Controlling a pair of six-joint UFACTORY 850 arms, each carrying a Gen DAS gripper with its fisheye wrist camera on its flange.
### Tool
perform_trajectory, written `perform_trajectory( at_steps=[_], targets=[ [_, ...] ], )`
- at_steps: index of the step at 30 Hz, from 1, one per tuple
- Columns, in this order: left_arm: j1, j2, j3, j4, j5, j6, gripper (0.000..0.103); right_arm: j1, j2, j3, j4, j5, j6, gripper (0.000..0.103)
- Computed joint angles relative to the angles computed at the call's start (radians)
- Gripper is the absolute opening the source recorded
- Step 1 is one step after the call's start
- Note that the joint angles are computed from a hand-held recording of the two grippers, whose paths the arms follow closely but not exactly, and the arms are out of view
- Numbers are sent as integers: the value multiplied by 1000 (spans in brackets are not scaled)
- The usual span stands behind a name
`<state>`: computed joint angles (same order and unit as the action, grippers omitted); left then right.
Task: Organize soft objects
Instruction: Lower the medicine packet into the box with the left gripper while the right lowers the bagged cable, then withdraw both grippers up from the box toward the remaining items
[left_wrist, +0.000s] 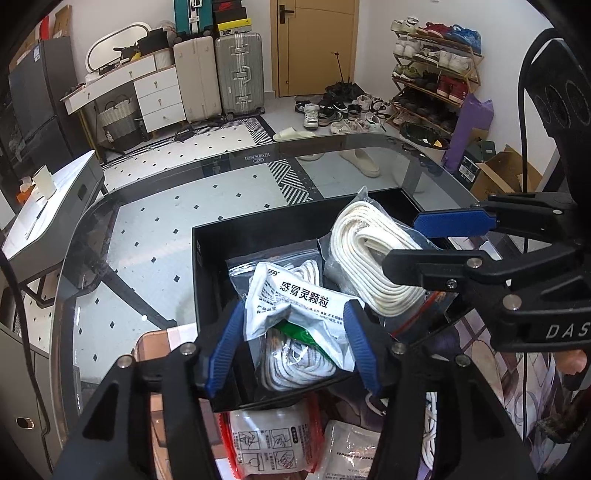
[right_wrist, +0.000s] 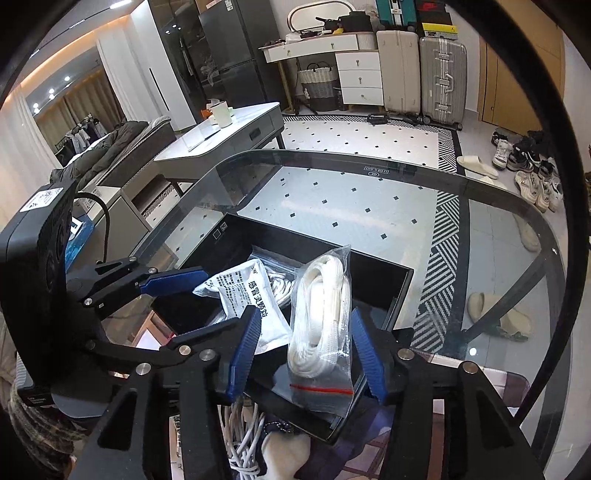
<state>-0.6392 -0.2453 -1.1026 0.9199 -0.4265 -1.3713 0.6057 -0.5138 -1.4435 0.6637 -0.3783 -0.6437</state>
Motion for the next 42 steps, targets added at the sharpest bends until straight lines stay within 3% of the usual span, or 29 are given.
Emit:
perform_trajectory(
  at_steps=[3,5,12,16,19,37,42],
  targets=[
    [-7,11,7,13,-6,-14,63,-1,28,29,28,22,-31,79],
    [-11,23,16,32,-4,-36,72,-3,43,42,48,28,-51,84],
    [-21,56,39,65,-11,-82,92,-12,91,89,95,40,-101,89],
    [-26,77,60,104,-11,-137,93,-20,117,118,125,36,-126,93],
    [-32,92,74,124,-22,-166,102,-21,134,137,134,44,-129,97],
    [-72,168,164,217,-87,-332,103,-13,234,273,266,77,-267,101],
    [-80,183,184,232,-101,-364,103,-11,245,283,294,42,-293,101]
  ],
)
